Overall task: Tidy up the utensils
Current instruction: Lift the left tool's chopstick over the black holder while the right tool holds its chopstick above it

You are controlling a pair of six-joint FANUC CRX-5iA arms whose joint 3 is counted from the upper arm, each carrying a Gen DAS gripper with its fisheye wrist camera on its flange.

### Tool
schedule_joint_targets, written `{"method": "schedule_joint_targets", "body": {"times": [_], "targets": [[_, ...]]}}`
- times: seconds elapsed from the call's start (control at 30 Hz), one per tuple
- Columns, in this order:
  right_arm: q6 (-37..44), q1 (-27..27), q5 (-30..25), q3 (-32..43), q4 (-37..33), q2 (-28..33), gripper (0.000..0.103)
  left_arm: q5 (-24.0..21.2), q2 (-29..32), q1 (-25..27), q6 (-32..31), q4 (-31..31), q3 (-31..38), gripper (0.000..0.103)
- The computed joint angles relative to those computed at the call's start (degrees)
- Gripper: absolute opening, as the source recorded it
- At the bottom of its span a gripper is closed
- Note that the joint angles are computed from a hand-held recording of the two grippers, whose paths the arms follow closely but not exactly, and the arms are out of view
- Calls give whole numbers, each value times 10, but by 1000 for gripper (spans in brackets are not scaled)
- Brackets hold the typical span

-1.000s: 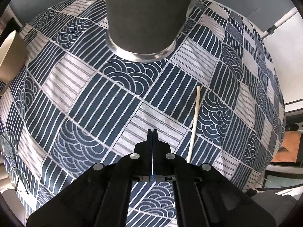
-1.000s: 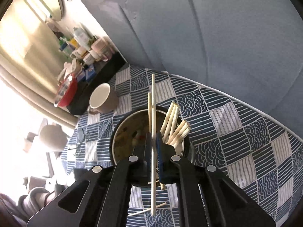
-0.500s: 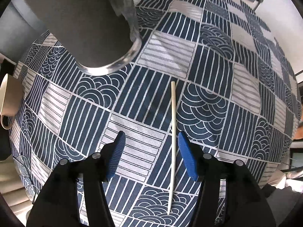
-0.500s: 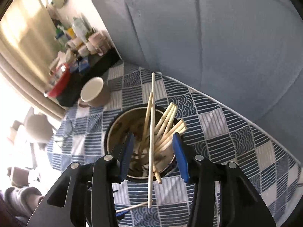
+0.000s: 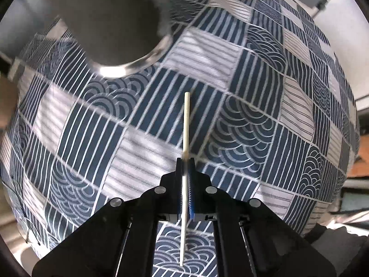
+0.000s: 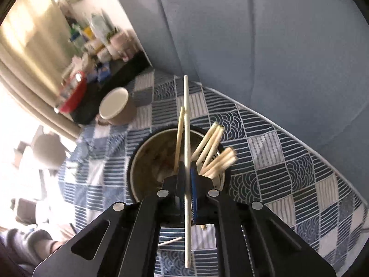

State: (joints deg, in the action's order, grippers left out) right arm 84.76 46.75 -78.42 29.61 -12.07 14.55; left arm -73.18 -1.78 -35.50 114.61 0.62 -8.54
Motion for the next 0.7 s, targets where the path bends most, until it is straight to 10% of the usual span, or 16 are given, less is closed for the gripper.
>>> {"method": "schedule_joint_targets", "body": {"times": [0.4,0.7], "targets": [[-11,-51,47,-25,-63,-48,4,-28,-95,74,-3,9,-21,5],[-10,-50,113,-37,-75,-73,4,-82,-80,109,0,-75,122,5]]}}
